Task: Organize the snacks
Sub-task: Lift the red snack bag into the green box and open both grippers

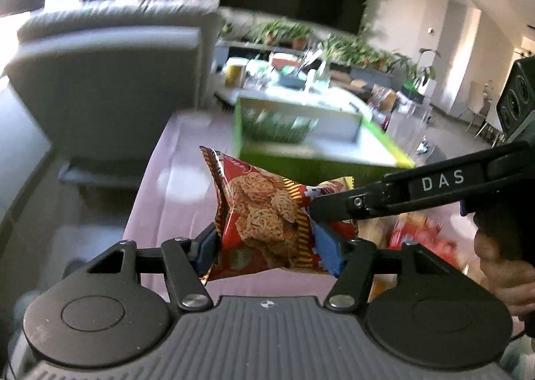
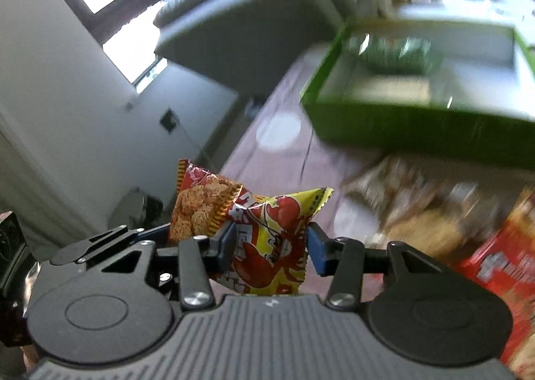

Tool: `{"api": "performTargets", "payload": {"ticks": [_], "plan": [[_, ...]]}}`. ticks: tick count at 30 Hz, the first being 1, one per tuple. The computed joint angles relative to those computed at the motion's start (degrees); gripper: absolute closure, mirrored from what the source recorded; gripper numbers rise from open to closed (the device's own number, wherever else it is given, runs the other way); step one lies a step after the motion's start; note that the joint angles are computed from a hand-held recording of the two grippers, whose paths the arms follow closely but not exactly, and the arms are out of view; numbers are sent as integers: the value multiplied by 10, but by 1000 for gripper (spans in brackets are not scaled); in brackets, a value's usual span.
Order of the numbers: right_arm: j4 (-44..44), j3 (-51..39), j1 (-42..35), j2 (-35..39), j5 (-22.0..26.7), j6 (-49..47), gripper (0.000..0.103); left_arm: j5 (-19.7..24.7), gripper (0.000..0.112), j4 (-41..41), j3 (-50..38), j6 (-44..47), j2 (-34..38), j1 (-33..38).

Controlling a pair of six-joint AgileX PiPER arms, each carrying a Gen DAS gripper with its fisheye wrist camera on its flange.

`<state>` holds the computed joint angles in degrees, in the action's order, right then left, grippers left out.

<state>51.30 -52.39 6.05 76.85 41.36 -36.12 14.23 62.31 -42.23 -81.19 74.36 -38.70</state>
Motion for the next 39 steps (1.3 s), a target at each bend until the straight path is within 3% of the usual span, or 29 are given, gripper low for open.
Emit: {"api": "performTargets", "payload": {"ticks": [4,8,15,21,28,32,35,39], "plan": [[29,-27,-60,-5,7,-36,23,-10,54,-4,-99,35,70,-3],[43,-80,-126,29,22,-63,23,-23,54,-87,-225,145,172,-5],[43,-175,-189,121,7,-76,23,6,53,-398,-468,474,354,5],[43,-255,-211,215,1,-67,23,76,53,-543,-666,622,493,20],[1,-335,-208,298,-2,-34,23,203,53,-611,-900,673,640,39],[-4,-323,-198,304,-40,-41,23,269,53,-601,-998,665,697,46],[23,-289,-191,292,-101,-82,23,249,52,-604,-952,667,673,49],[52,-264,-203,276,-104,-115,23,191,47,-558,-843,636,611,46]]}}
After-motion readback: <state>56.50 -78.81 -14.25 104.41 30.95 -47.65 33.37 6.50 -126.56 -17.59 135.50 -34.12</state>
